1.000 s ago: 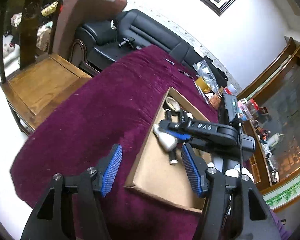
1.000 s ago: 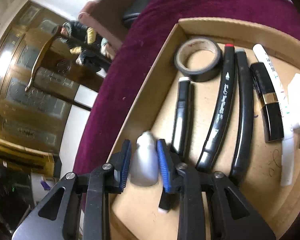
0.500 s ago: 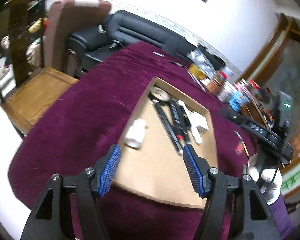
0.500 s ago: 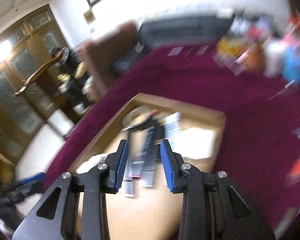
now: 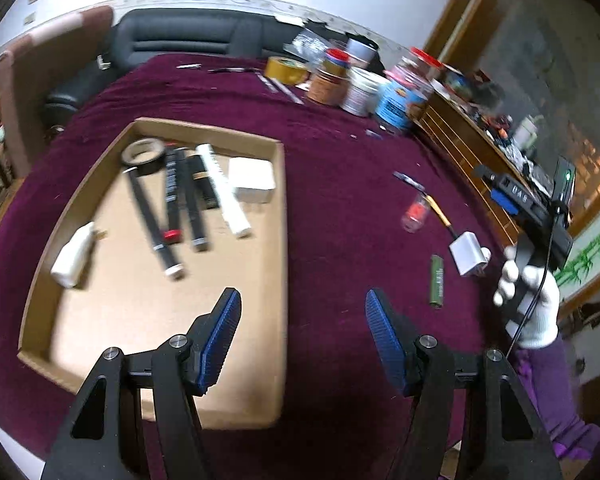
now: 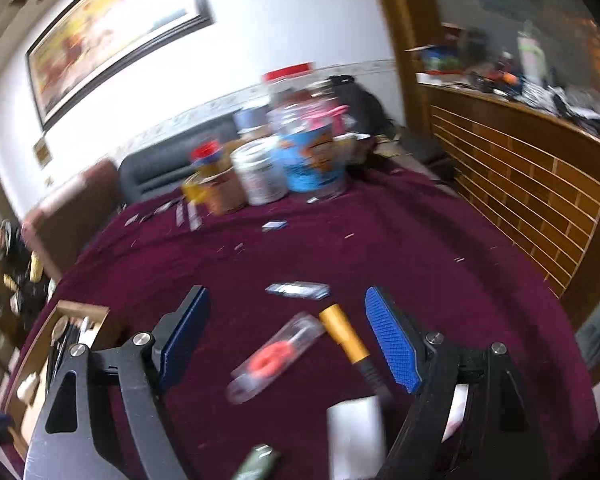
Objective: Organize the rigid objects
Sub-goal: 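Grasp the clear package with the red number candle with the left tool, then carry the candle package into the box with the left tool while the right tool grasps the white charger plug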
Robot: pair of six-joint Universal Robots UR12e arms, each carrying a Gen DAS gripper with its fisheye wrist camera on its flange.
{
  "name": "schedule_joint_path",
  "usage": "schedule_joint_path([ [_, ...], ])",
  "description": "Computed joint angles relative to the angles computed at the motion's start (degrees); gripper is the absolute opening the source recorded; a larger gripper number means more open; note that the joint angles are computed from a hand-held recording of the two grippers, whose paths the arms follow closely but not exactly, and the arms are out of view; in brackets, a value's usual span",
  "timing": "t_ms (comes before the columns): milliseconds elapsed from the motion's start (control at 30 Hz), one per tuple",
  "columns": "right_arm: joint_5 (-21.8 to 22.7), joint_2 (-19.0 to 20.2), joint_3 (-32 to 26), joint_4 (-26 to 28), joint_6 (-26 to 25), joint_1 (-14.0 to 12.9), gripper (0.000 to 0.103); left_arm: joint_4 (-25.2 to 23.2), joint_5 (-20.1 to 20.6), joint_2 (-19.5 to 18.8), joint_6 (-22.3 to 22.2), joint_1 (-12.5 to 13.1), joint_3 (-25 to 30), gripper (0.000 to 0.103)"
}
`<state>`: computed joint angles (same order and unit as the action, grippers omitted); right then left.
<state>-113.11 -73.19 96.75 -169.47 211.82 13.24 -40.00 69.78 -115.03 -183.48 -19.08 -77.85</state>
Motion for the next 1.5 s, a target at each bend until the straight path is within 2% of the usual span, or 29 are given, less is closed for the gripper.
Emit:
schedule_joint_path([
  [167,0.5,-1.3,3.0,-5.7,2.0,-3.2,0.08,-5.3,2.5,-4.0,1.5,-2.9,6.9,0.059],
  [267,0.9,-1.8,6.0,-10.4,6.9,-4.4,0.08,-10.1,3.0,-8.5,2.2,-4.6,13.8,0.059],
  [367,6.1,-2.5,7.3,-9.9,11.5,-6.3,0.08,-14.1,2.3,-13.6,5.2,-6.5,21.4,0.058],
  [500,5.2,-2.3,7.1,-9.2,11.6,-6.1,0.08,-19.3,4.0,-19.5,10.2,-9.3,30.8,0.058],
  [600,4.8,-2.1,6.8,-8.3,11.1,-6.1,0.08,-21.7,3.6,-22.8,12.5,-10.6,36.5,0.058],
  [800,6.2,-2.3,7.1,-6.6,12.0,-6.4,0.08,-24.1,11.9,-29.0,16.0,-12.9,46.2,0.058],
  [833,6.2,-2.3,7.1,-6.6,12.0,-6.5,0.08,-24.2,12.4,-29.2,15.9,-12.9,46.4,0.058],
  [867,6.0,-2.3,7.2,-6.6,12.1,-6.4,0.08,-24.3,13.1,-29.6,15.8,-13.0,46.6,0.052],
  [900,5.9,-2.3,7.2,-6.5,12.1,-6.4,0.08,-23.1,13.7,-29.3,15.6,-13.0,45.6,0.044],
  [933,6.1,-2.3,7.2,-6.3,12.1,-6.4,0.08,-21.8,13.3,-28.8,15.7,-13.0,44.4,0.027],
  [967,6.3,-2.4,7.2,-6.2,12.1,-6.4,0.08,-20.7,13.3,-28.1,15.9,-12.9,43.0,0.022],
  [1133,6.9,-2.4,7.1,-5.3,12.1,-6.4,0.08,-15.6,11.1,-23.5,14.6,-11.5,35.2,0.022],
  [1267,7.0,-2.4,7.1,-4.8,12.1,-6.5,0.08,-12.9,8.9,-19.0,11.5,-9.6,28.0,0.023],
  [1400,6.8,-2.3,6.7,-3.6,11.7,-6.3,0.08,-15.2,10.7,-19.5,10.5,-9.4,27.8,0.023],
  [1467,6.4,-2.2,6.4,-3.2,11.1,-6.1,0.08,-12.7,10.8,-19.4,9.9,-9.4,26.9,0.024],
  [1500,6.1,-2.1,6.3,-3.1,10.6,-5.9,0.08,-13.0,11.2,-19.5,10.2,-9.5,27.0,0.023],
])
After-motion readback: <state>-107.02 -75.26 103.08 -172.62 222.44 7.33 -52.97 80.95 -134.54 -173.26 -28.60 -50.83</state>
